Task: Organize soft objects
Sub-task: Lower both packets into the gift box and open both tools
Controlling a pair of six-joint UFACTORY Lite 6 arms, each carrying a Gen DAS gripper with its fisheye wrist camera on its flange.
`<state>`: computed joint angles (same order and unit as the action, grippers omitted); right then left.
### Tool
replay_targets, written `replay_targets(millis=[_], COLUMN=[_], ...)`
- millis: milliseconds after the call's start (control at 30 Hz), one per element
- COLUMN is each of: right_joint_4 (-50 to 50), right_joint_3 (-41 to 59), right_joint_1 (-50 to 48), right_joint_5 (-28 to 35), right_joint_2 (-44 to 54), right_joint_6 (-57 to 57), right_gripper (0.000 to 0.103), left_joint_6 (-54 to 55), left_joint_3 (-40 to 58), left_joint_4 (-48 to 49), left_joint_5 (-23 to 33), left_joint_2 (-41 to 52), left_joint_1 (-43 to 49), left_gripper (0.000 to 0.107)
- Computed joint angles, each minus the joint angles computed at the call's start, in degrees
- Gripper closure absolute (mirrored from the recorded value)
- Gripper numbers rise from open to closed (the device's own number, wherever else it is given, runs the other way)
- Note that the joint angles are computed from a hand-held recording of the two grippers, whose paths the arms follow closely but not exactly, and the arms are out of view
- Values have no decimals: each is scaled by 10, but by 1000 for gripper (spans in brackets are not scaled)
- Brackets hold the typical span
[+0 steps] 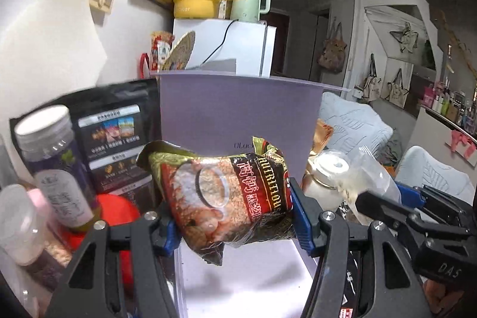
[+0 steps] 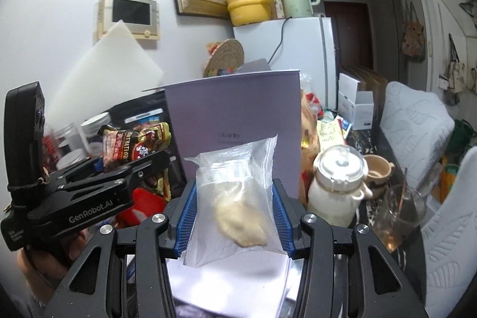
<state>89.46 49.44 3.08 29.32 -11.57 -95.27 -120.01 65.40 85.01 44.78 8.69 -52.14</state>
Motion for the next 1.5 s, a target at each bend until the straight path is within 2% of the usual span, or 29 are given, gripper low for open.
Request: replay_targets(millis=[133,433,633,800,1167,1267,1367,1400,1500], right_joint_4=[32,4,-14,-74,-95,-93,-107,-113,-127], right_joint_3=[52,129,169,210,215,212,214,216,221], right_joint_1=[2,-8,-1,3,27,28,28,27,25], right_joint_5=[5,7,-3,-9,-19,-28,-36,-36,-40], right_joint_2=[79,218,286,340,359,357,357,358,361], right_joint_6=[-34,-37,-23,46,60,59,77,83,98], right_gripper=[56,56,56,56,54,47,46,46,46], left_joint_6=[7,40,82,117,194,239,282,290,291], left_joint_3=[25,100,147,159,202,226,270,288,313], left_joint_4=[-12,-45,-78,-118,-188,-233,-274,-280,-278], left_joint_5=[-29,-78,-109,-125,-149,-152,-135,-123,-94], left_joint_2=[44,164,230,258,291,303,330,342,354], left_joint_1=[23,70,96,119,142,147,146,143,132], left_gripper=[47,47,47,47,47,46,46,45,26])
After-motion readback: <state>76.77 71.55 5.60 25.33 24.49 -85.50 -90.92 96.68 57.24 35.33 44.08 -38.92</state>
